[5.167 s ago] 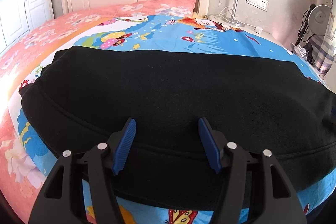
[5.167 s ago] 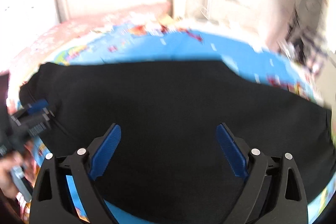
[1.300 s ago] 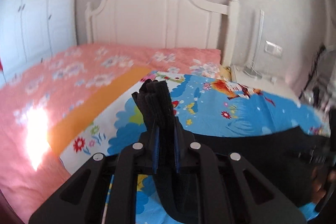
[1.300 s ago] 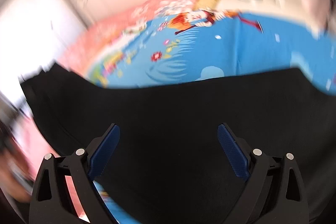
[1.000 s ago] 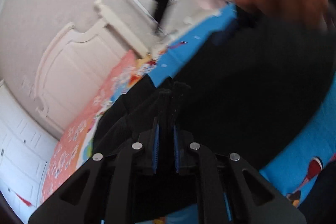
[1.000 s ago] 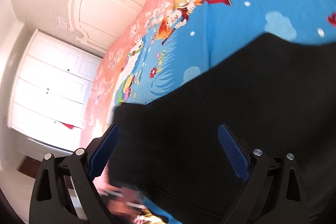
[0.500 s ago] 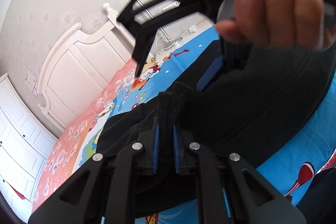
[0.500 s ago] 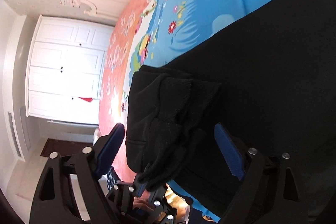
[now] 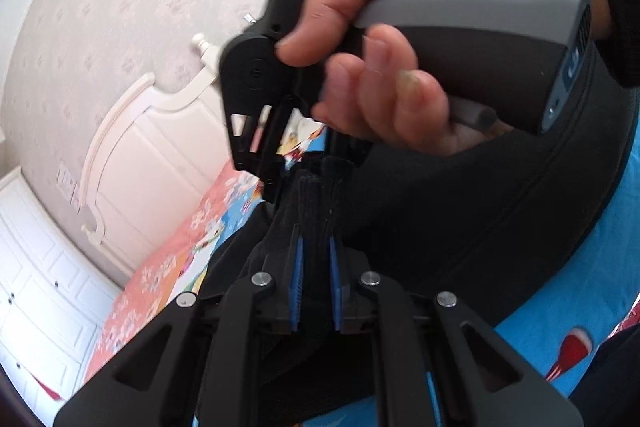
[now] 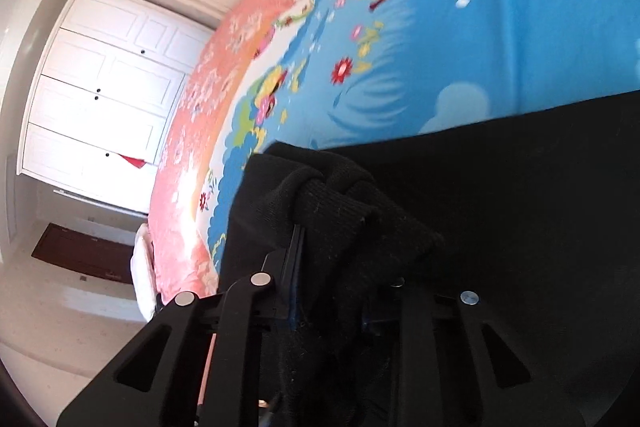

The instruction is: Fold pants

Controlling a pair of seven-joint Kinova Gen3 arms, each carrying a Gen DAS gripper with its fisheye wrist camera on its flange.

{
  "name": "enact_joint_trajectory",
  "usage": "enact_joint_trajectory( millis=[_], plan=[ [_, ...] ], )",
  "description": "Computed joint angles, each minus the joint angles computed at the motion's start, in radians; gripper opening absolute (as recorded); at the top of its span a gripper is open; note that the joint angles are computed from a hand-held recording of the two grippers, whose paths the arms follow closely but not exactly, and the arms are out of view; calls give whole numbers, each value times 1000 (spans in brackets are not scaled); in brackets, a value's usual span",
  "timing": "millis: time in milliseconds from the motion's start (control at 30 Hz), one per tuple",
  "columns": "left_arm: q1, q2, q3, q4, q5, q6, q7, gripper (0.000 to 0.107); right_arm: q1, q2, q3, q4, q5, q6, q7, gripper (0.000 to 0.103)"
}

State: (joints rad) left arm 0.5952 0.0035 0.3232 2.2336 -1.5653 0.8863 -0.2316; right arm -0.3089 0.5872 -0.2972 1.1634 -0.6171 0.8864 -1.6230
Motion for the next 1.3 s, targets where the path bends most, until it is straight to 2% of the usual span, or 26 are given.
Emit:
enact_joint_trajectory(
  millis=[67,133,300,367,400,533,633,733,767,800,867,933,967,1067,1133,1167,1200,1300],
  plan=[
    [49,38,-30,4,-59,-17,35,11,55,-19,-27,59,-14,-20,13,24],
    [138,75,-114,9,-109,-45,92,11,129,-23,-103,113,33,-45,-6,23],
    [346,104,-342,5,-114,-109,108,11,295,-2,-316,209,114,-139,-8,23],
    [395,100,-409,6,-115,-129,112,12,318,0,-344,212,114,-143,-5,23],
    [406,100,-417,5,-113,-120,104,12,317,-7,-346,211,108,-148,3,22],
    [368,85,-383,-6,-119,-96,113,11,271,-45,-290,201,123,-147,15,22],
    [274,106,-298,-20,-134,-104,130,12,268,-49,-261,208,98,-147,27,22],
    [159,84,-236,-21,-113,-200,122,16,197,-47,-201,187,191,-135,-37,22],
    [114,79,-204,-24,-104,-241,120,26,176,-51,-188,195,230,-148,-58,22],
    [68,62,-176,-23,-86,-282,101,38,174,-51,-194,199,255,-161,-76,22],
    [28,2,-175,-14,-37,-363,71,39,190,-52,-225,211,296,-186,-98,23],
    [54,-86,-246,20,-12,-433,86,41,165,-71,-217,210,374,-183,-151,23],
    [89,-132,-292,42,-13,-446,112,46,169,-75,-233,208,413,-180,-175,23],
    [169,-271,-424,65,67,-429,192,46,155,-119,-244,214,525,-177,-269,24],
    [140,-364,-517,75,148,-445,196,40,79,-179,-169,236,606,-182,-337,25],
    [128,-398,-563,77,189,-462,173,24,33,-207,-127,248,647,-188,-366,27],
    [102,-414,-610,77,230,-496,134,14,-13,-243,-86,272,688,-210,-389,27],
    [64,-361,-748,63,332,-583,12,11,-152,-336,32,356,810,-313,-495,30]
  ],
)
